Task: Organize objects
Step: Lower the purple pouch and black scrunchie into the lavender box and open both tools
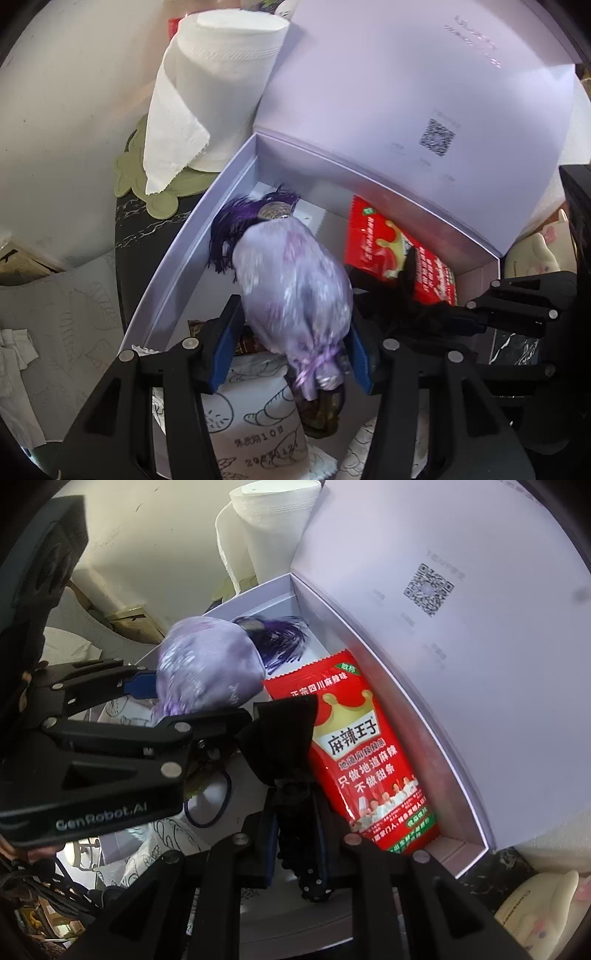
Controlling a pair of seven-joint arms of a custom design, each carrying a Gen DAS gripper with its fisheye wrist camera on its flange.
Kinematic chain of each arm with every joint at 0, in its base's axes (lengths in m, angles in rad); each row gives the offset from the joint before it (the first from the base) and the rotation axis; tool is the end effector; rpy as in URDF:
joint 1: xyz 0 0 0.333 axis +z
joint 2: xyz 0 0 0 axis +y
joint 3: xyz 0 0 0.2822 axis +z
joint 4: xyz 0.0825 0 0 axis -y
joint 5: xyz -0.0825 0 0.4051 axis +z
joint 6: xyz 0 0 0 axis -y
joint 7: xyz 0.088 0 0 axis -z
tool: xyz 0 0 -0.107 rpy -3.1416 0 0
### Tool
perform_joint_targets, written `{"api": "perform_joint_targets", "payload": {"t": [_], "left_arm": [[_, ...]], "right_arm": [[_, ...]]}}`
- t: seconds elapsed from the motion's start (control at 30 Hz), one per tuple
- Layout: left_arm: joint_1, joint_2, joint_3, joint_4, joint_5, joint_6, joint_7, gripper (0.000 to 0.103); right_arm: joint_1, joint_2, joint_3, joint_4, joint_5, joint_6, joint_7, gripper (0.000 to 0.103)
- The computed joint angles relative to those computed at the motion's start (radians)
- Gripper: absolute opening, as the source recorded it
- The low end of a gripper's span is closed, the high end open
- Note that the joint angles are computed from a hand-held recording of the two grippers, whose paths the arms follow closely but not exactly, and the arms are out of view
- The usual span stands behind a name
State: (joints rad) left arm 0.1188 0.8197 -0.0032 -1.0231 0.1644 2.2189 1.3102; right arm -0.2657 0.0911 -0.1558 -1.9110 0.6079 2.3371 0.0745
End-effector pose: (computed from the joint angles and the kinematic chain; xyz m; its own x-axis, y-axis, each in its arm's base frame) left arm 0.7902 0.0980 0.3691 0.3091 -0.9493 -0.0574 -0.8832 -0.2642 -0.3876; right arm 0.5791 -0.2475 0.4432 0.6106 -0.7702 0.1841 -0.6029 -0.6029 -0.5226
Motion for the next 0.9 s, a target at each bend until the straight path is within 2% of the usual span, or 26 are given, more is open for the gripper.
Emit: {"api": "perform_joint_targets", "payload": {"t": [0.17,0.37,0.47,0.57,0.63,0.67,0.7,0.77,0.9], "left_arm": [[0.011,0.025,-0.003,0.028,-0.015,-0.026,-0.007,0.049],[0.009,0.022,0.002,0.016,-0.014,-0.020,-0.032,0.051],[0.001,0.013,0.008,0.011,-0.007,-0.032,-0.060,0.052],[-0.005,-0.004,0.008,-0.012,0.001,-0.022,-0.078,0.052],[-0.009,-0.009,0.009,-0.018,0.006,-0.025,-0.086,0.052],[-0.010,-0.011,0.010,-0.020,0.009,-0.028,-0.090,0.053],[-0.013,-0.016,0.012,-0.024,0.013,-0.033,-0.097,0.056],[-0.021,-0.033,0.021,-0.044,0.029,-0.028,-0.121,0.061],[-0.036,-0.088,0.033,-0.114,0.066,0.006,-0.163,0.069]], "right_arm": [[-0.001,0.008,0.004,-0.001,0.010,0.014,-0.025,0.016],[0.008,-0.003,0.011,-0.020,0.008,0.056,-0.051,0.017],[0.015,-0.031,0.015,-0.056,0.065,0.110,-0.108,0.021],[0.021,-0.045,0.006,-0.060,0.097,0.125,-0.134,0.023],[0.026,-0.055,0.003,-0.070,0.102,0.142,-0.147,0.027],[0.031,-0.064,0.004,-0.082,0.110,0.161,-0.156,0.034],[0.034,-0.073,0.002,-0.092,0.119,0.178,-0.166,0.045],[0.041,-0.087,-0.003,-0.108,0.135,0.199,-0.176,0.056],[0.051,-0.110,-0.016,-0.120,0.152,0.189,-0.185,0.056]]}}
